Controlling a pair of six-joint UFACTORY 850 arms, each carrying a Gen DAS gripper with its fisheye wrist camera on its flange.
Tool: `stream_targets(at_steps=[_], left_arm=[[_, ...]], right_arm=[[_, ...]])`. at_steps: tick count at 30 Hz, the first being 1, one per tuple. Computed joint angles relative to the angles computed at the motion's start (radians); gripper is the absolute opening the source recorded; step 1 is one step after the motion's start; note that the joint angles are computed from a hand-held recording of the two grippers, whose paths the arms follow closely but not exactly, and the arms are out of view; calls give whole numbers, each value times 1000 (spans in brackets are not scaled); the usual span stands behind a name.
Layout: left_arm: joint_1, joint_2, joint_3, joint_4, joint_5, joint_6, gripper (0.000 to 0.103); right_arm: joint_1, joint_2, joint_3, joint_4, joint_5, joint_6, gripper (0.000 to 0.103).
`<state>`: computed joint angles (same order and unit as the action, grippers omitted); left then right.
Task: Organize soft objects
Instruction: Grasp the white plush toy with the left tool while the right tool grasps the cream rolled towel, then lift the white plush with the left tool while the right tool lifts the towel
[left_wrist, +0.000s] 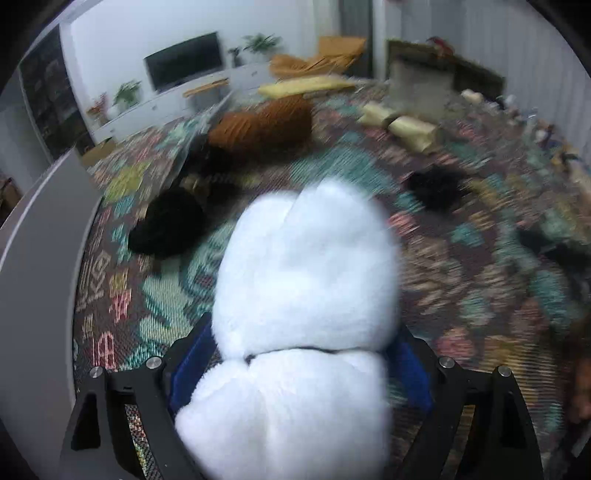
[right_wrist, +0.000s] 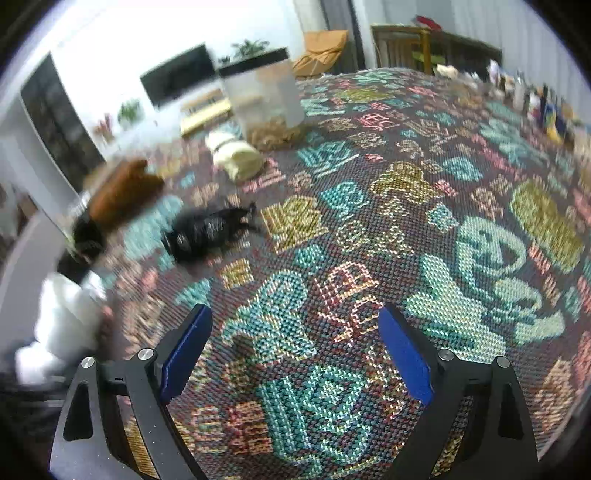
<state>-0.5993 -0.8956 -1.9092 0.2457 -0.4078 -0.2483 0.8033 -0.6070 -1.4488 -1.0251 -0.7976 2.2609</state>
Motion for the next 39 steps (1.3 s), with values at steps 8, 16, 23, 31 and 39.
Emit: stream_targets(at_steps=[8, 16, 23, 31, 39], left_arm=[[21, -1, 11, -130, 28, 57, 103], [16, 1, 17, -106, 29, 33, 103], [16, 0, 14, -107, 28, 33, 103], [15, 3, 17, -98, 27, 26, 103], [14, 4, 19, -88, 26, 16, 103]], right_arm=[[-46, -29, -125, -25, -45, -352, 92], [-229, -350, -663, 436, -89, -1164, 89], [-291, -551, -987, 637, -222, -1302, 34], [-234, -120, -356, 560, 134, -1116, 27], [-266, 64, -113, 408, 29, -919, 27]])
